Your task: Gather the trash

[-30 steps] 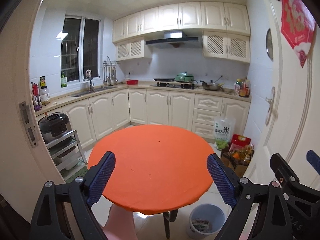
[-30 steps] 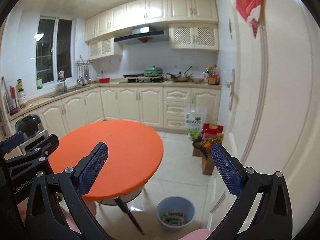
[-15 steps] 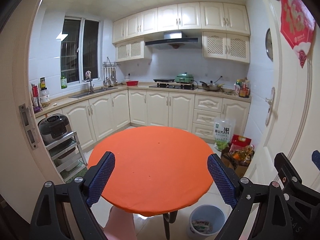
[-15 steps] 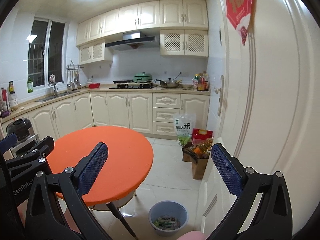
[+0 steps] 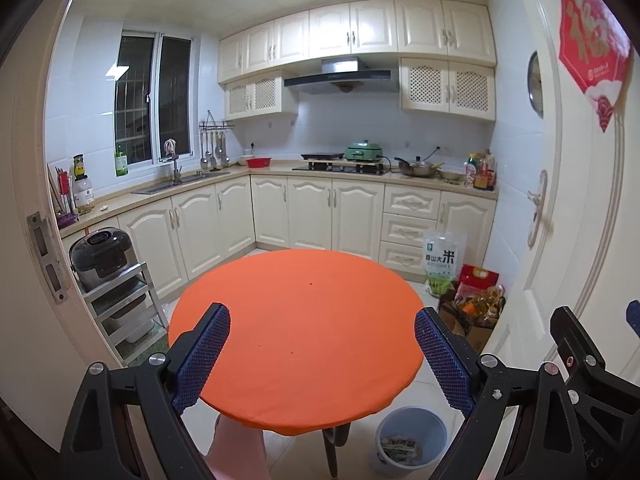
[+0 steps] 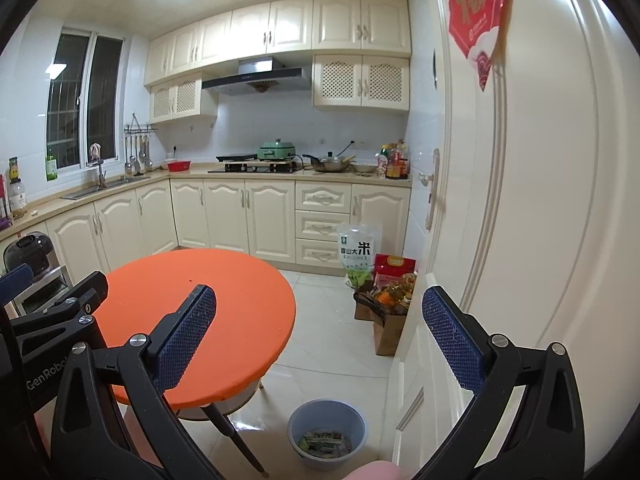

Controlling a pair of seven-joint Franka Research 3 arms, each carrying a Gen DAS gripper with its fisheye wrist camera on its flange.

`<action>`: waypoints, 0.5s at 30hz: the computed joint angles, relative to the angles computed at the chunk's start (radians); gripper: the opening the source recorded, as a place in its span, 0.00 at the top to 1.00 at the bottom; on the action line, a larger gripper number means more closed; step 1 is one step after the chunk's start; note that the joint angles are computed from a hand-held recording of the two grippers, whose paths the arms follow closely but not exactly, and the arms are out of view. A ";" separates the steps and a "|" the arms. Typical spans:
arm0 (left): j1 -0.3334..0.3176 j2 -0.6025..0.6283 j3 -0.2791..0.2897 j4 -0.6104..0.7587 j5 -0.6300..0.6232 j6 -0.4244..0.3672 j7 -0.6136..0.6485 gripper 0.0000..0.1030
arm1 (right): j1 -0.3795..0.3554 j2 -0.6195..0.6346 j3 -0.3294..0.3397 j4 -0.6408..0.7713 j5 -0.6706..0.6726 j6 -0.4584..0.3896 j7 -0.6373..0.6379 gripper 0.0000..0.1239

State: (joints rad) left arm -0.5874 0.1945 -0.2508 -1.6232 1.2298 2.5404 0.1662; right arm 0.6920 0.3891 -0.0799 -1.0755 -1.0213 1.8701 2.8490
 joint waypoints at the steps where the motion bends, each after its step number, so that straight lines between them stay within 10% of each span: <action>1: 0.000 0.001 0.000 0.002 0.001 -0.002 0.000 0.12 | -0.002 0.005 0.000 0.009 0.003 -0.002 -0.005 0.17; 15: -0.006 0.010 0.000 -0.007 0.022 -0.010 -0.023 0.12 | 0.001 0.021 -0.011 0.043 0.035 -0.019 -0.038 0.17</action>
